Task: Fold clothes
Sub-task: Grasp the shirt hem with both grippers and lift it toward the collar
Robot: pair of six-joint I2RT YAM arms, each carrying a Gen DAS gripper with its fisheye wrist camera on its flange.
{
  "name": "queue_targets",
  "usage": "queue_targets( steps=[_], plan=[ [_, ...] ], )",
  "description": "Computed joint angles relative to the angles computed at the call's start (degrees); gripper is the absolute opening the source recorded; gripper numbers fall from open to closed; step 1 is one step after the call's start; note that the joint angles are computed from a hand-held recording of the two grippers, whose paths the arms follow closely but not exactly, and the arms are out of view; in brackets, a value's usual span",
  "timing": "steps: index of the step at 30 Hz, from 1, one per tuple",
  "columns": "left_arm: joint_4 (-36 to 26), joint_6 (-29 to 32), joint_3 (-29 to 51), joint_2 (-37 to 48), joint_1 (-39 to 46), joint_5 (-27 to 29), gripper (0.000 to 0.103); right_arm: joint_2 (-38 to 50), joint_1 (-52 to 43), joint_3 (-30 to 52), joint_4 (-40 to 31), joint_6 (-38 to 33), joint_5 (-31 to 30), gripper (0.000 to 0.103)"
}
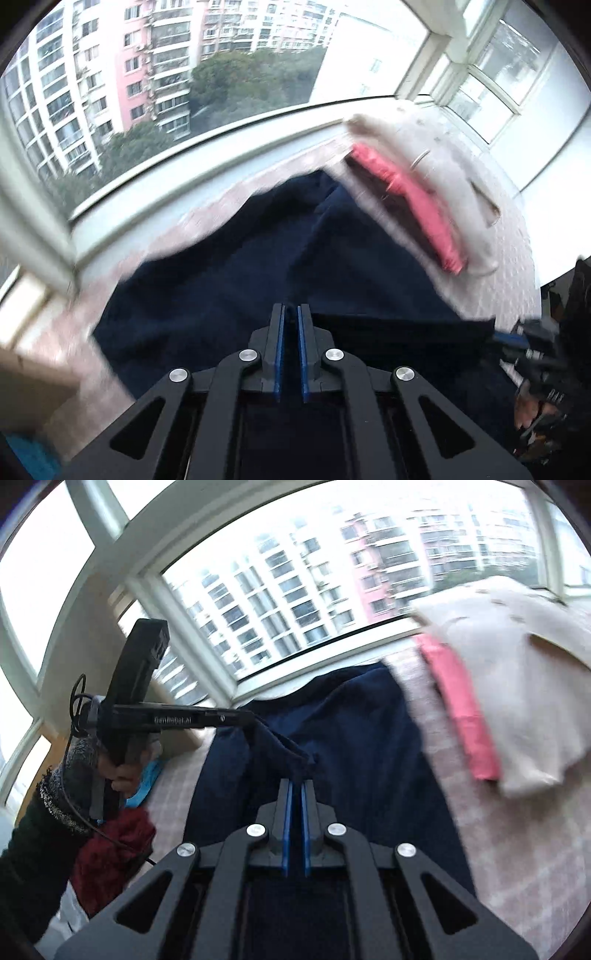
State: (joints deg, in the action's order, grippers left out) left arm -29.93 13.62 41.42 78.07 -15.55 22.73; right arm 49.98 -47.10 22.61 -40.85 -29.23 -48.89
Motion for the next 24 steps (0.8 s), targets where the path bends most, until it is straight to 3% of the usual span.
queue_targets(
  steps=[4, 8, 10, 12, 15, 18, 22, 24],
  plan=[
    [3.6, -5.1, 7.2, 7.7, -9.2, -1.0, 0.006, 0.7, -6.2, 0.1, -0.5, -0.8, 2.3, 0.005],
    [7.7, -9.1, 14.9, 18.7, -16.4, -4.4, 0.01, 6.4, -2.6, -1.1, 5.0, 2.4, 8.7, 0.007],
    [7.3, -10.4, 18.8, 23.4, -17.9, -6.4, 0.016, 9.9, 1.4, -1.1, 7.4, 4.2, 13.5, 0.014],
    [5.7, -10.5, 21.4, 25.6, -18.2, -8.1, 0.02, 12.5, 3.8, -0.4, 7.7, 4.6, 16.7, 0.03],
    [5.4, -9.3, 19.0, 21.2, -16.3, -10.9, 0.035, 10.2, -1.2, 0.9, 2.2, -1.7, 16.0, 0.036],
    [4.4, -7.0, 14.2, 15.8, -11.8, -5.1, 0.035, 6.2, -6.5, 1.3, -1.3, -7.2, 13.0, 0.036],
    [5.8, -6.3, 11.0, 18.5, -10.3, -4.3, 0.036, 9.2, 4.6, 1.0, 4.2, -2.8, 18.9, 0.036],
    [8.1, -8.3, 11.4, 21.3, -10.8, -7.4, 0.036, 9.2, 4.0, 1.3, 4.8, -4.0, 20.3, 0.036]
  ],
)
